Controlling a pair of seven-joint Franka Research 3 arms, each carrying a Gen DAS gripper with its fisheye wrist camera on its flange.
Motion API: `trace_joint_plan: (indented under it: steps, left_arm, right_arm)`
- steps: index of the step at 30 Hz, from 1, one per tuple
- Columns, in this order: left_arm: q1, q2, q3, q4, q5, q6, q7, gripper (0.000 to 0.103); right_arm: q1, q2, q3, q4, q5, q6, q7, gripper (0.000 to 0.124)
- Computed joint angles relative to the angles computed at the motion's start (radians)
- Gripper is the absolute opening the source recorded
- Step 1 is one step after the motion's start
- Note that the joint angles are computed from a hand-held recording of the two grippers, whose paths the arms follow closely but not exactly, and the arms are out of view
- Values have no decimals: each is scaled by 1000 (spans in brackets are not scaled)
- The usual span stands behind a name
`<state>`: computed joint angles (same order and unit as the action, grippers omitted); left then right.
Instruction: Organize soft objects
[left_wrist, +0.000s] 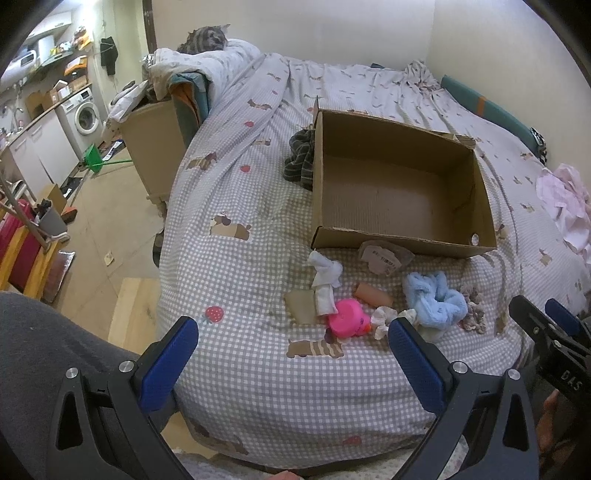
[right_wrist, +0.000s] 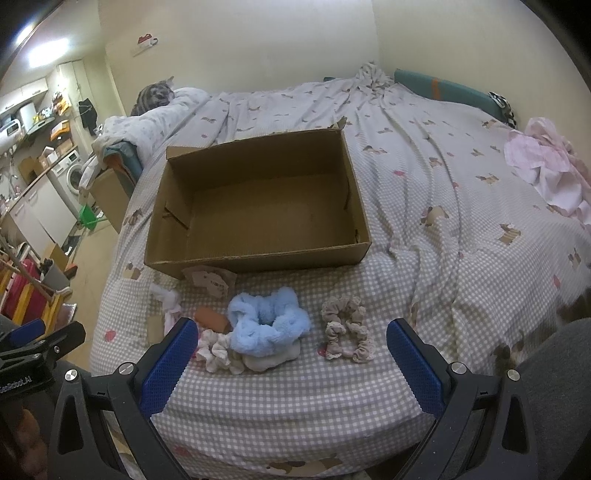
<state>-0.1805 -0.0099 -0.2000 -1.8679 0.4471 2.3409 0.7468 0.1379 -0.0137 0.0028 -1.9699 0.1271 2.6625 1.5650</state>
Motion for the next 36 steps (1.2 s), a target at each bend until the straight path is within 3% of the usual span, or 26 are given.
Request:
trace_joint_plan:
  steps: [36]
  left_arm:
    - [-2,0,0,0,0,0,-17,103]
  right_arm:
    - [-2,-5,-1,-3,12,12,-2,103]
